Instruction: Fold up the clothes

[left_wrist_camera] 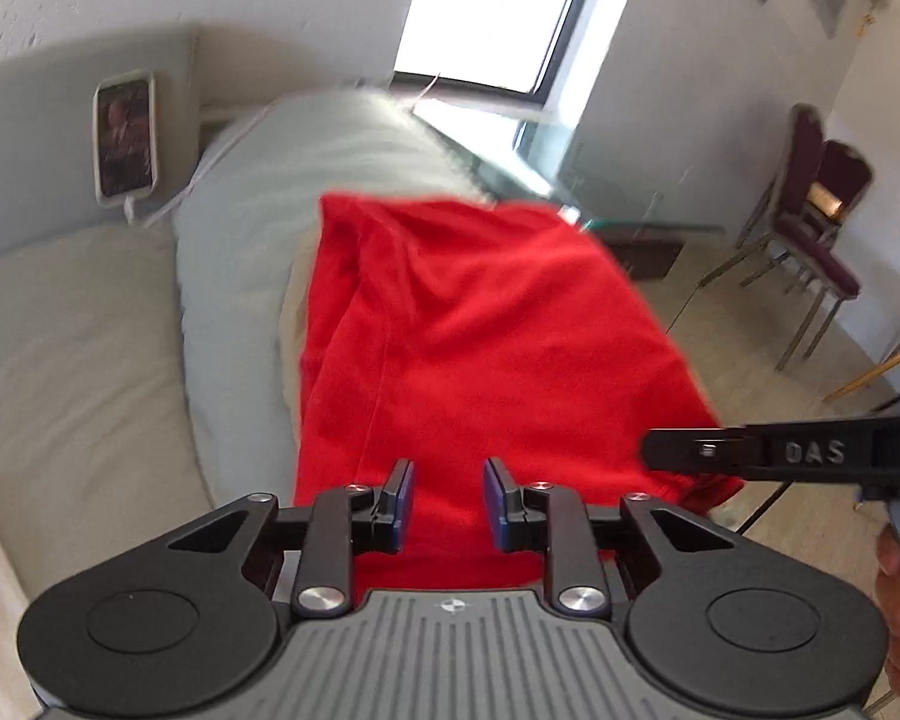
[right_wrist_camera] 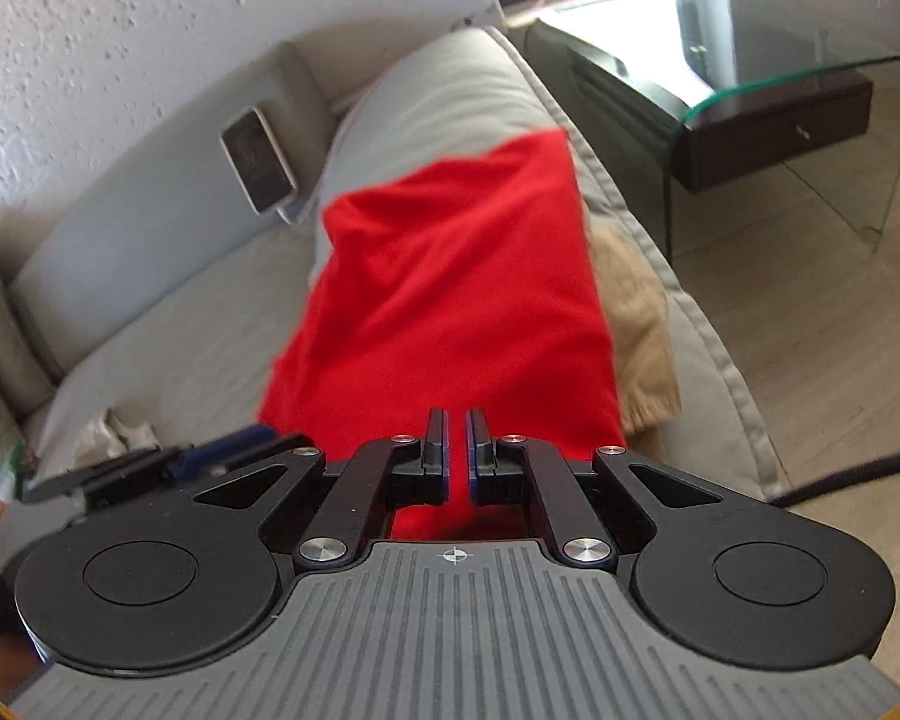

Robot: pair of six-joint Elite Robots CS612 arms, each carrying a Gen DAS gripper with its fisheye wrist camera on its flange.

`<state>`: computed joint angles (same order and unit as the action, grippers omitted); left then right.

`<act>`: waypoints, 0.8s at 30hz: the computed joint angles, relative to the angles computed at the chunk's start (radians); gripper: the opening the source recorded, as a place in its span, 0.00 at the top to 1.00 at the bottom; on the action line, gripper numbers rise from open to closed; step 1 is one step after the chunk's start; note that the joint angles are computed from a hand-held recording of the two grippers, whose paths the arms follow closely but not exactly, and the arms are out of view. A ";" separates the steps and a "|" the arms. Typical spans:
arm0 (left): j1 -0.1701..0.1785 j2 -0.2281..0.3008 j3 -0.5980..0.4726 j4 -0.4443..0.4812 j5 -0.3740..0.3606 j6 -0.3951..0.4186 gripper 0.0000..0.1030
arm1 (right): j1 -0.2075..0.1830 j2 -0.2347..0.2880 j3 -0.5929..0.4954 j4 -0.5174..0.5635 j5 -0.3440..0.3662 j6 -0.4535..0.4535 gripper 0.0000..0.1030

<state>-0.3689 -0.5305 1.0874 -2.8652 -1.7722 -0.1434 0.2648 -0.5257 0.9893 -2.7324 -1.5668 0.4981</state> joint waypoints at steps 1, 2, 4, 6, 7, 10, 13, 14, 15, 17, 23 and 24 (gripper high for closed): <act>-0.002 0.002 -0.011 0.065 0.018 -0.023 0.80 | 0.009 -0.003 0.009 0.024 -0.058 0.007 0.97; -0.001 -0.004 -0.008 0.089 0.025 -0.027 0.78 | 0.016 -0.010 0.027 0.041 -0.114 0.027 0.98; 0.000 -0.016 0.005 0.102 0.039 -0.038 0.77 | 0.016 -0.038 0.076 0.039 -0.128 0.081 0.96; -0.010 -0.042 0.039 0.075 0.106 -0.019 0.67 | 0.022 -0.065 0.103 0.046 -0.151 0.089 0.91; -0.012 -0.054 0.054 0.055 0.121 -0.020 0.65 | 0.026 -0.076 0.111 0.050 -0.167 0.082 0.88; -0.014 -0.086 0.093 0.008 0.129 -0.036 0.48 | 0.035 -0.096 0.110 0.044 -0.178 0.056 0.58; -0.023 -0.115 0.133 -0.044 0.178 -0.024 0.27 | 0.050 -0.106 0.089 0.071 -0.212 0.045 0.41; -0.026 -0.124 0.145 -0.054 0.199 -0.024 0.22 | 0.057 -0.106 0.076 0.098 -0.231 0.043 0.37; -0.029 -0.133 0.156 -0.065 0.220 -0.024 0.16 | 0.062 -0.105 0.063 0.117 -0.244 0.039 0.32; -0.032 -0.149 0.175 -0.084 0.239 -0.035 0.11 | 0.070 -0.107 0.054 0.125 -0.249 0.021 0.32; -0.038 -0.179 0.223 -0.129 0.294 -0.098 0.07 | 0.101 -0.124 0.062 0.099 -0.331 -0.019 0.20; -0.038 -0.181 0.227 -0.130 0.291 -0.102 0.06 | 0.103 -0.127 0.066 0.095 -0.339 -0.014 0.19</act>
<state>-0.4069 -0.7118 1.3144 -2.9951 -1.4812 -0.2453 0.3677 -0.6527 1.0555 -2.6369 -1.9062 0.4836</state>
